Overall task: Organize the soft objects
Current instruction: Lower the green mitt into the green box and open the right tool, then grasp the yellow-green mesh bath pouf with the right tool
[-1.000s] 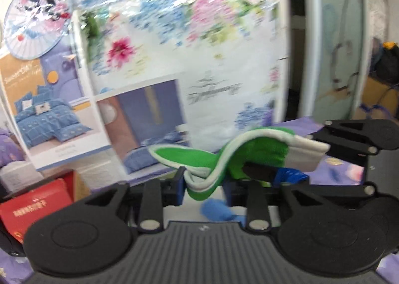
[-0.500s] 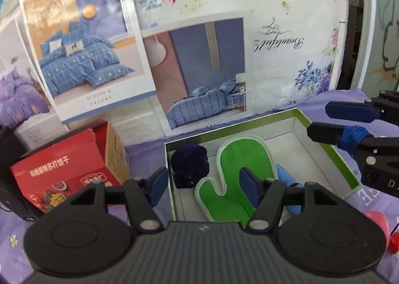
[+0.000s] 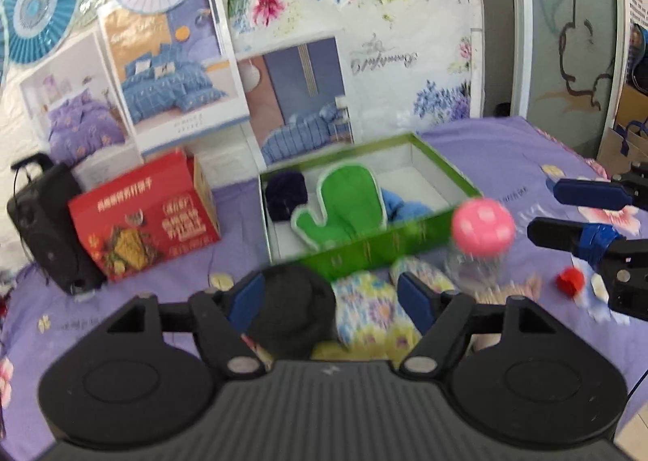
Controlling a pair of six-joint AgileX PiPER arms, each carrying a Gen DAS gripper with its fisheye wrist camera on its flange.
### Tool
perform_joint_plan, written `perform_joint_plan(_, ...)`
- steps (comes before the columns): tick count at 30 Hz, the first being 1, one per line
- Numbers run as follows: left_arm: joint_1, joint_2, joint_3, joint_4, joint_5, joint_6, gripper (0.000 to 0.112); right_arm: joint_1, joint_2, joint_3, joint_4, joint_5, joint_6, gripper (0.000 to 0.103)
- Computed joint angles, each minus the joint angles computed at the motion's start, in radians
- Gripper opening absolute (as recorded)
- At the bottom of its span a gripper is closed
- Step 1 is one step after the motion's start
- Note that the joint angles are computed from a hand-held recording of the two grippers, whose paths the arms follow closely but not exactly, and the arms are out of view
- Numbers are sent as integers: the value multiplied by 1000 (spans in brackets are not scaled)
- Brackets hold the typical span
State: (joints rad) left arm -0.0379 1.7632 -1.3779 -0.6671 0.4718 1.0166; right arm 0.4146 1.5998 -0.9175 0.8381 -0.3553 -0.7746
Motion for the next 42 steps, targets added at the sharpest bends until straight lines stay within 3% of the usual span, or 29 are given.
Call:
perform_joint_plan(5, 31, -115, 299, -176, -127, 167, 76, 131, 11, 192, 13, -181, 246, 28)
perform_joint_plan(7, 65, -148, 394, -307, -151, 293, 77, 183, 24, 251, 9, -263, 368, 28)
perform_joint_plan(9, 104, -164, 455, -382, -150, 376, 77, 203, 37, 266, -10, -287, 436, 29)
perform_joint_plan(14, 190, -163, 475, -359, -105, 346, 77, 189, 125, 94, 52, -210, 216, 30)
perform_joint_plan(17, 222, -171, 473, -373, -106, 344, 78, 139, 202, -20, 4, -109, 197, 30)
perform_joint_plan(20, 240, -176, 480, -413, -107, 387, 85, 127, 250, -84, 195, -14, -16, 30)
perform_joint_plan(22, 241, -171, 483, -448, -106, 430, 95, 159, 214, 0, 227, -41, -46, 31)
perform_joint_plan(24, 224, -167, 489, -472, -119, 460, 95, 200, 151, 98, 334, -55, -126, 32)
perform_joint_plan(26, 199, -158, 490, -489, -134, 487, 95, 277, 85, 203, 478, -141, -192, 32)
perform_joint_plan(28, 168, -140, 480, -469, -144, 464, 95, 335, 18, 287, 526, -214, -149, 32)
perform_joint_plan(32, 119, -100, 443, -358, -156, 337, 94, 341, -57, 346, 360, -246, 54, 33)
perform_joint_plan(36, 139, -97, 433, -346, -138, 331, 95, 260, 30, 241, 63, -183, 201, 34)
perform_joint_plan(39, 181, -89, 416, -344, -103, 335, 95, 183, 128, 106, -137, -84, 309, 35)
perform_joint_plan(42, 196, -66, 408, -357, -121, 399, 95, 137, 174, 21, -326, -40, 512, 35)
